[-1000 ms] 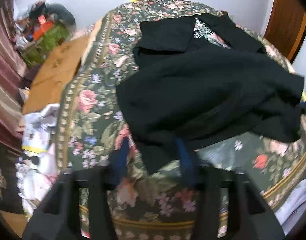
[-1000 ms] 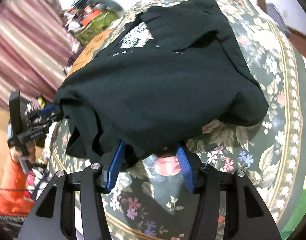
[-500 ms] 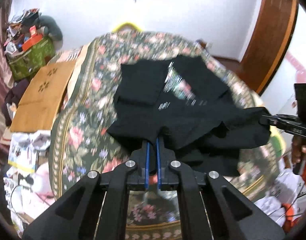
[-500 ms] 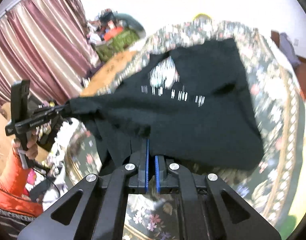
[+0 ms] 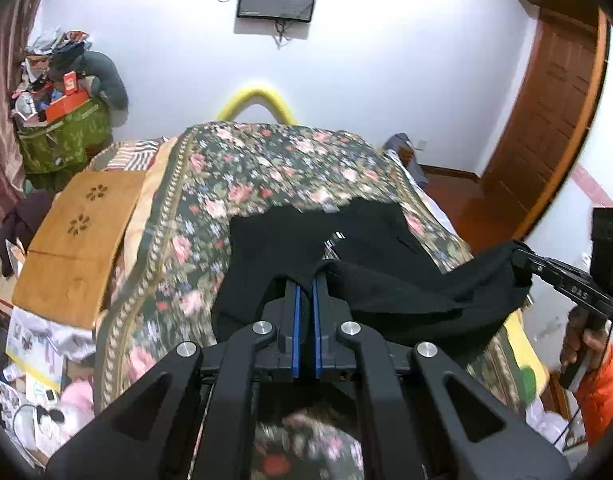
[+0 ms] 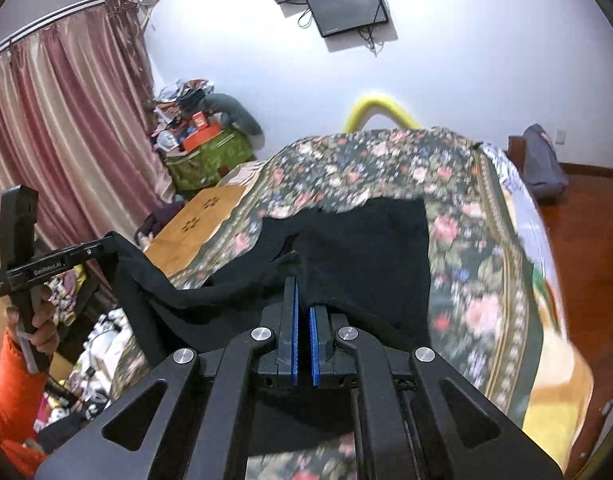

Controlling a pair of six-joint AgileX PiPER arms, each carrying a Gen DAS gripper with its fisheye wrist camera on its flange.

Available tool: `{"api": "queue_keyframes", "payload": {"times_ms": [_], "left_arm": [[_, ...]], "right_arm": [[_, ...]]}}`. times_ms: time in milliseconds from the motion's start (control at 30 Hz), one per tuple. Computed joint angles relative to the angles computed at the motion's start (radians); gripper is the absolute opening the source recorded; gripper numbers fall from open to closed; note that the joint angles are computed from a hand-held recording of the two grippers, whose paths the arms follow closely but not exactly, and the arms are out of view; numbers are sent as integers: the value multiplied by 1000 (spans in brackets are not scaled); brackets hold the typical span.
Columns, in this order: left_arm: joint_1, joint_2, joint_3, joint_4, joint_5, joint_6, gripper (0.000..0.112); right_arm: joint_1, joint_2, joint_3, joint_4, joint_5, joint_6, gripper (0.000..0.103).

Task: Fold small clothes

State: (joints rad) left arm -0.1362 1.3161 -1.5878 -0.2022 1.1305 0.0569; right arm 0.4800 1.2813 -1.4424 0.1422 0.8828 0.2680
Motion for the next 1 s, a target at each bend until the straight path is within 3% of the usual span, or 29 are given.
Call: {"api": "queue_keyframes", "payload": {"times_ms": [367,600,767,833,933,1000], "left_arm": [[25,492,-401,130,-50,-79,4],[66,860,-635,157,4,-69,4],[26,900,-588,250,-13,-44,11],[30,876,-560,249,-10,-43,26],[46,779,-452,237,-67,-31,54],[53,681,-333,253,-137,-22,66]], "right_arm": [[-141,433,-381,45,49,-111,4],[-206,681,-521,95,98,-153,4],[-197,715,-530,71,122,-176,5],[-194,701,-534,55,135,-185,7],[-195,649,-528,33,159,-175,20],[-182,563,-448,-26,121,-142,54]]}}
